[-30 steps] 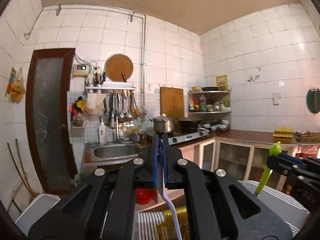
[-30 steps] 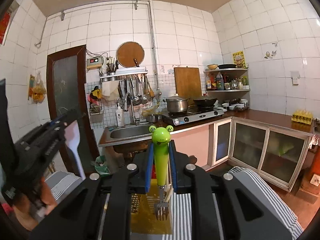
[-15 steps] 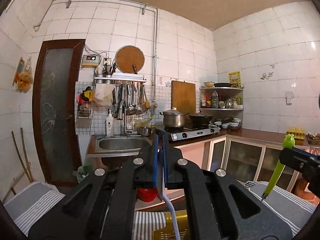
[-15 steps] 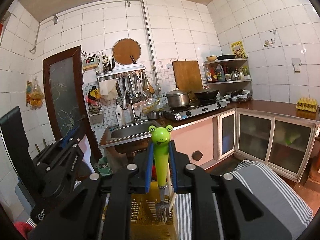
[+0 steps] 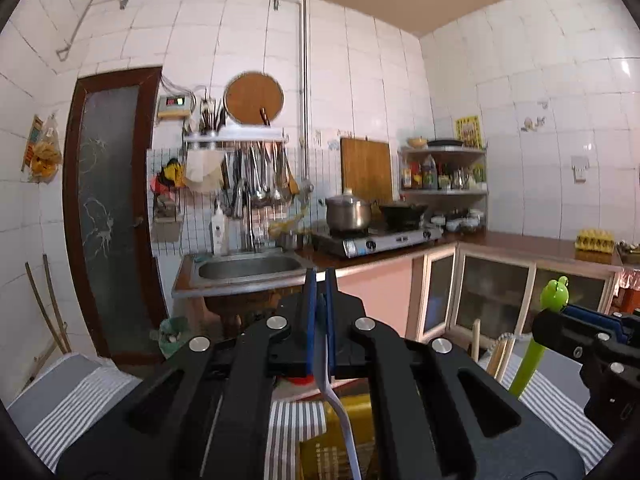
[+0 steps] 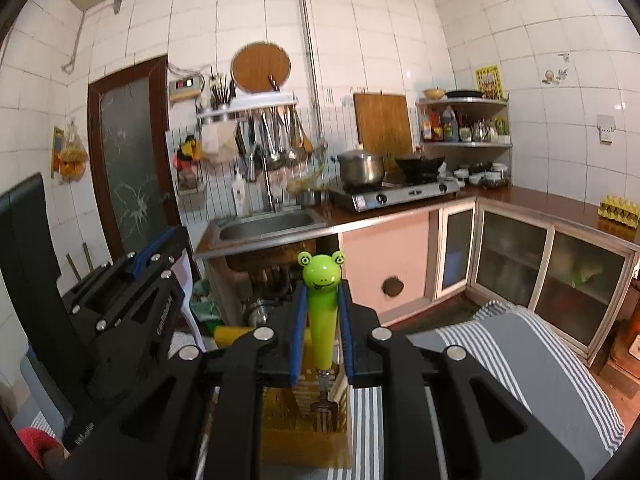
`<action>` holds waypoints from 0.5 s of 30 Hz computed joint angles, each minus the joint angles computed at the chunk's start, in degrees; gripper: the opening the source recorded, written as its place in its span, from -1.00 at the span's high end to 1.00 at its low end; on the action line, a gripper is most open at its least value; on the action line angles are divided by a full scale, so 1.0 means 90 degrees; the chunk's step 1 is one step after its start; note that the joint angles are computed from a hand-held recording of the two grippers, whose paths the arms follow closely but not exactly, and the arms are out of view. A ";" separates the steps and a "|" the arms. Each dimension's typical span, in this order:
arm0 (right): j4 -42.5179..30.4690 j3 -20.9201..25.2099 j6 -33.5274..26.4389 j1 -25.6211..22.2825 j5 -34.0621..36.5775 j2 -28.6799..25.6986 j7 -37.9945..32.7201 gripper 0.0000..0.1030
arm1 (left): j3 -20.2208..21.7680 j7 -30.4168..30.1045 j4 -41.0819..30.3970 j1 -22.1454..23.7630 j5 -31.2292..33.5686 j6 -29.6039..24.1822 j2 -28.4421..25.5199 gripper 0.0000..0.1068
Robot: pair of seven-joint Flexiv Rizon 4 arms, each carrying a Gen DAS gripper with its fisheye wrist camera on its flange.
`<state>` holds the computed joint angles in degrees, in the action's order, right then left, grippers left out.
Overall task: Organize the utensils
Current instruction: 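Open both tools and withdraw them from the holder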
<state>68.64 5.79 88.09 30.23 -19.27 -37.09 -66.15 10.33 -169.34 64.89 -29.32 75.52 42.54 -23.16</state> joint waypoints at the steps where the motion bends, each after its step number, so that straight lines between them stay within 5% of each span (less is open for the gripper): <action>1: -0.0017 0.0073 -0.0122 -0.0040 -0.0014 -0.0014 -0.0065 0.70 | -0.0034 0.0069 0.0073 0.0084 -0.0158 0.0068 0.0032 0.94; 5: -0.0192 0.0448 -0.0716 -0.0223 0.0068 -0.0115 -0.0486 0.60 | -0.0129 0.0309 0.0346 0.0339 -0.0742 0.0174 0.0192 0.80; 6: -0.0217 0.0384 -0.0870 -0.0185 0.0077 -0.0113 -0.0502 0.47 | -0.0157 0.0363 0.0454 0.0410 -0.0937 0.0212 0.0287 0.57; 8: -0.0117 0.0113 -0.0897 -0.0063 0.0055 -0.0044 -0.0389 -0.15 | -0.0173 0.0297 0.0645 0.0430 -0.1062 0.0209 0.0478 0.15; 10: 0.0095 -0.0170 -0.0776 0.0020 -0.0031 0.0097 -0.0237 -0.15 | -0.0229 0.0297 0.0895 0.0417 -0.1053 0.0151 0.0777 -0.25; 12: 0.0293 -0.0282 -0.0792 0.0008 -0.0101 0.0272 -0.0137 -0.19 | -0.0345 0.0401 0.1145 0.0425 -0.0963 0.0102 0.1065 -0.39; 15: 0.0815 -0.0355 -0.0556 -0.0071 -0.0179 0.0631 -0.0046 -0.50 | -0.0556 0.0426 0.1616 0.0353 -0.0708 -0.0163 0.1605 -0.75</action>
